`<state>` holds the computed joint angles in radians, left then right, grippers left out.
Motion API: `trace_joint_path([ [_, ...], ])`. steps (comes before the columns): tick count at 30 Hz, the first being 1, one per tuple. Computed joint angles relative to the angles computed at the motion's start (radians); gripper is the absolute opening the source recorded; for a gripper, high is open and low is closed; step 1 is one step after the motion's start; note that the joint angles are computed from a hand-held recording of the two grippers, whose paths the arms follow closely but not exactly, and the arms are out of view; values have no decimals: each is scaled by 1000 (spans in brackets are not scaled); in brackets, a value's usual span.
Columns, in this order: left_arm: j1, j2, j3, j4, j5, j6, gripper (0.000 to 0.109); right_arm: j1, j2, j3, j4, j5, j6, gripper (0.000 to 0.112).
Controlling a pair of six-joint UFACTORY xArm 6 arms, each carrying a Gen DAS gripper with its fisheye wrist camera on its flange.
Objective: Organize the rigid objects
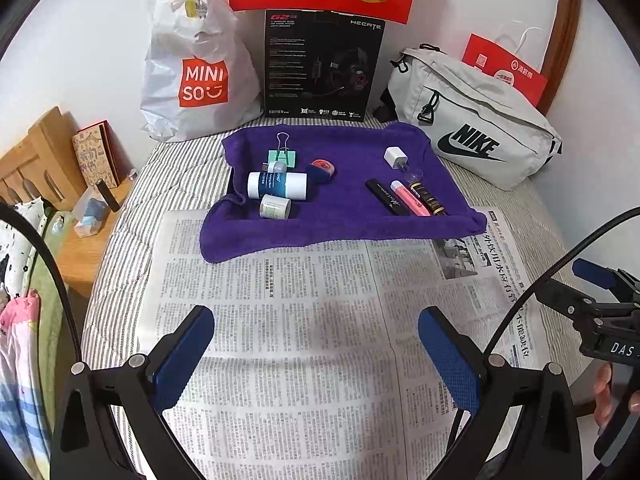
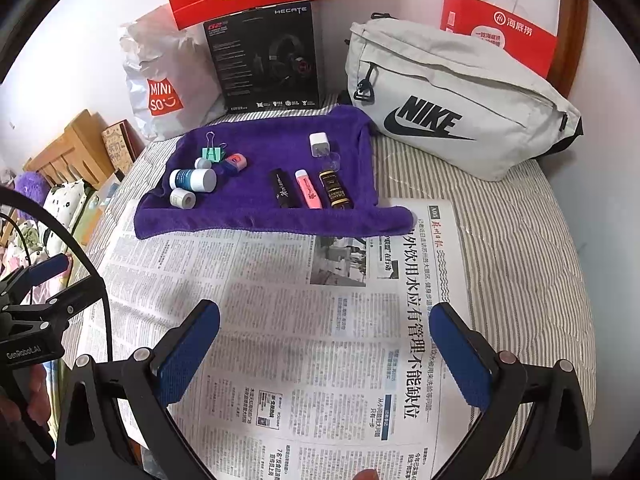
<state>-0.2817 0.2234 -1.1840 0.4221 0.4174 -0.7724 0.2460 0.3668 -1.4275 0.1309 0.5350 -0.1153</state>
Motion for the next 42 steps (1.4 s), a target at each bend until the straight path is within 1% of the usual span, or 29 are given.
trace_joint_path([
  [7, -5, -7, 10, 7, 5, -10, 103, -3, -10, 21, 4, -5, -2, 103],
  [9, -4, -6, 9, -7, 6, 8, 103, -4, -12, 27, -14, -9, 13, 103],
  [11, -3, -10, 13, 2, 7, -3, 103, -4, -14, 33, -27, -11, 24, 103],
  [14, -5, -11, 17, -21, 6, 13, 103, -5, -15, 35, -17, -10, 16, 103],
  [30, -3, -8, 15, -16, 12, 1, 103, -1, -32, 49, -16, -17, 8, 103],
  [32, -4, -10, 19, -32, 6, 13, 103, -1, -34, 52, -21, -22, 14, 103],
  [42, -6, -2, 6, -17, 14, 4, 103, -8, -27, 45, 0, -18, 3, 103],
])
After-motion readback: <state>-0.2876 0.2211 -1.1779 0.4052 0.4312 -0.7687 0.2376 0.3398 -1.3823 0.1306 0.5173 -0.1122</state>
